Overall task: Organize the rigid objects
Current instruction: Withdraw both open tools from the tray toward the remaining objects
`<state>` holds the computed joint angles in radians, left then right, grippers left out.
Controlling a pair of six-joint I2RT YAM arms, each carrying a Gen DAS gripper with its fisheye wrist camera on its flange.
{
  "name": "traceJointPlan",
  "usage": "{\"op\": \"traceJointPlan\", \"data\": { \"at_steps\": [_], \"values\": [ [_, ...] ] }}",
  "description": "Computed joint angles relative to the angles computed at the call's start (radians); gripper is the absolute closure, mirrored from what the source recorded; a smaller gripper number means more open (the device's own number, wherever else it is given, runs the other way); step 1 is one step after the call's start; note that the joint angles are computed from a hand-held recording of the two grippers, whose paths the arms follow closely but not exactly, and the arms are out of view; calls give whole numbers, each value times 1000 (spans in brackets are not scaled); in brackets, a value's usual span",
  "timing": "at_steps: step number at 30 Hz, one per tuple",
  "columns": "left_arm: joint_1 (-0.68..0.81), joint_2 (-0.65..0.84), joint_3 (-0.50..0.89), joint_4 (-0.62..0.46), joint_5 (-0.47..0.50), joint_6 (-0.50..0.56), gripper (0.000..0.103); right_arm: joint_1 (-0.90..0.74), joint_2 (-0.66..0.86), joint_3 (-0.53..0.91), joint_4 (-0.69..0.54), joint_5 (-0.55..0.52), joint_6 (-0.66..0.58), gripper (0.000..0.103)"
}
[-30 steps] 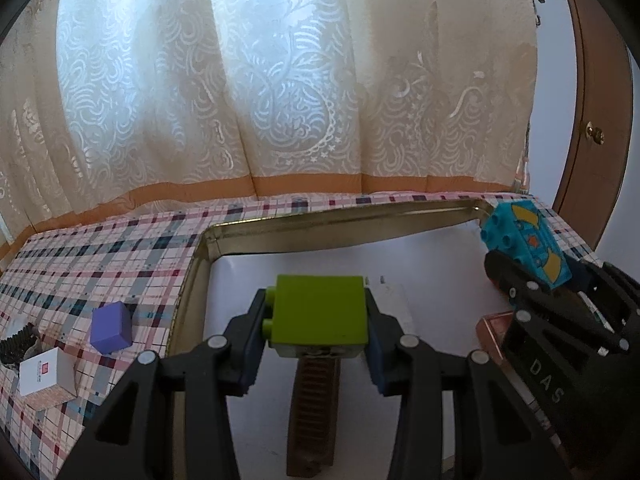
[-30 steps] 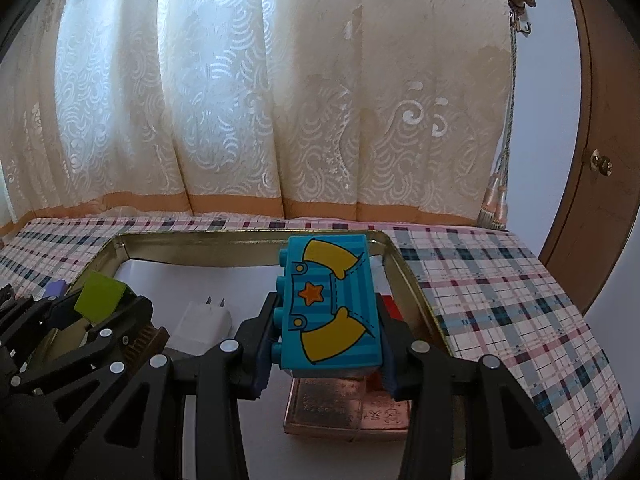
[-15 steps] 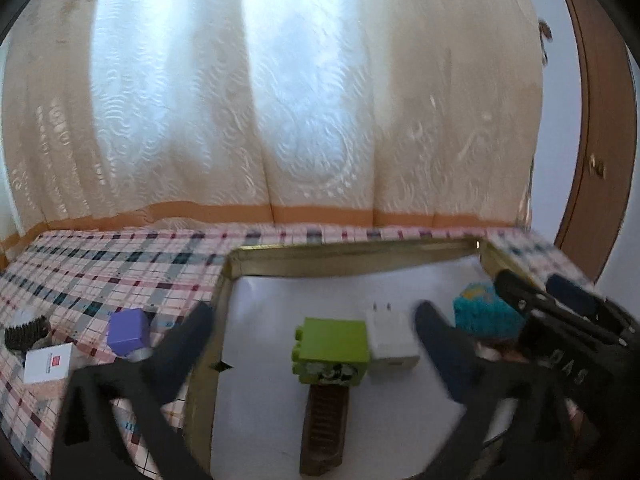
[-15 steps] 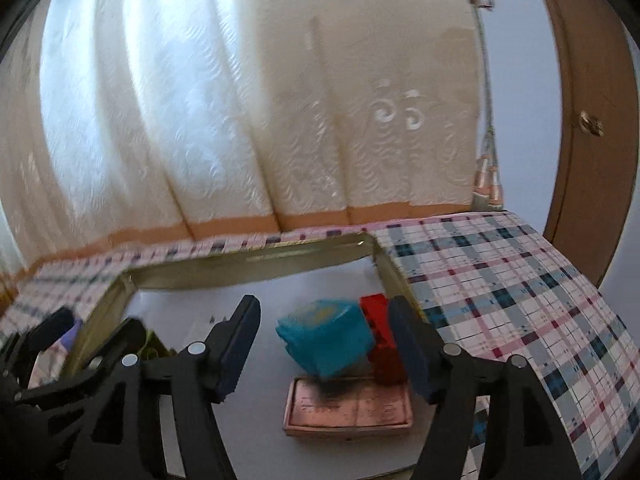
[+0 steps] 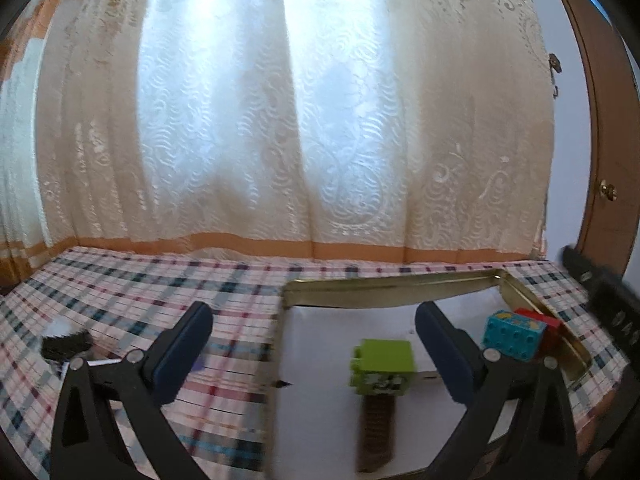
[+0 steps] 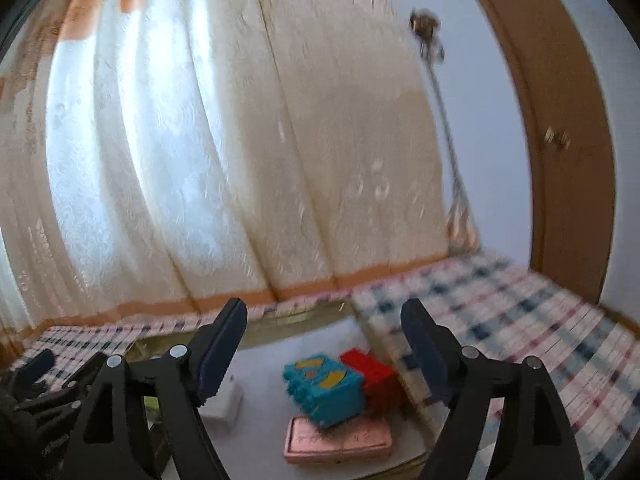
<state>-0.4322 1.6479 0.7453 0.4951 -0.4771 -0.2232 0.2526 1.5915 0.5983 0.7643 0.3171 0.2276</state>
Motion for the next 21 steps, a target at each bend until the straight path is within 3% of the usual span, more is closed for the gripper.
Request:
{"op": "traceJointPlan", "data": {
  "at_steps": [2, 4, 7, 14, 21],
  "values": [
    [23, -29, -41, 31, -10, 5, 0, 25, -20, -46, 88, 122, -32, 20],
    [49, -54, -75, 52, -8, 15, 0, 32, -27, -85, 173, 196, -33, 5],
    [88, -82, -124, 82, -21, 45, 0, 26, -30, -127, 266, 271, -1, 5],
    [205, -121, -192, 95, 41, 40, 0, 23, -29, -105, 165, 269, 91, 5],
    [279, -145, -214, 74, 129, 48, 0, 143, -12, -103, 172, 362, 18, 5]
  ]
}}
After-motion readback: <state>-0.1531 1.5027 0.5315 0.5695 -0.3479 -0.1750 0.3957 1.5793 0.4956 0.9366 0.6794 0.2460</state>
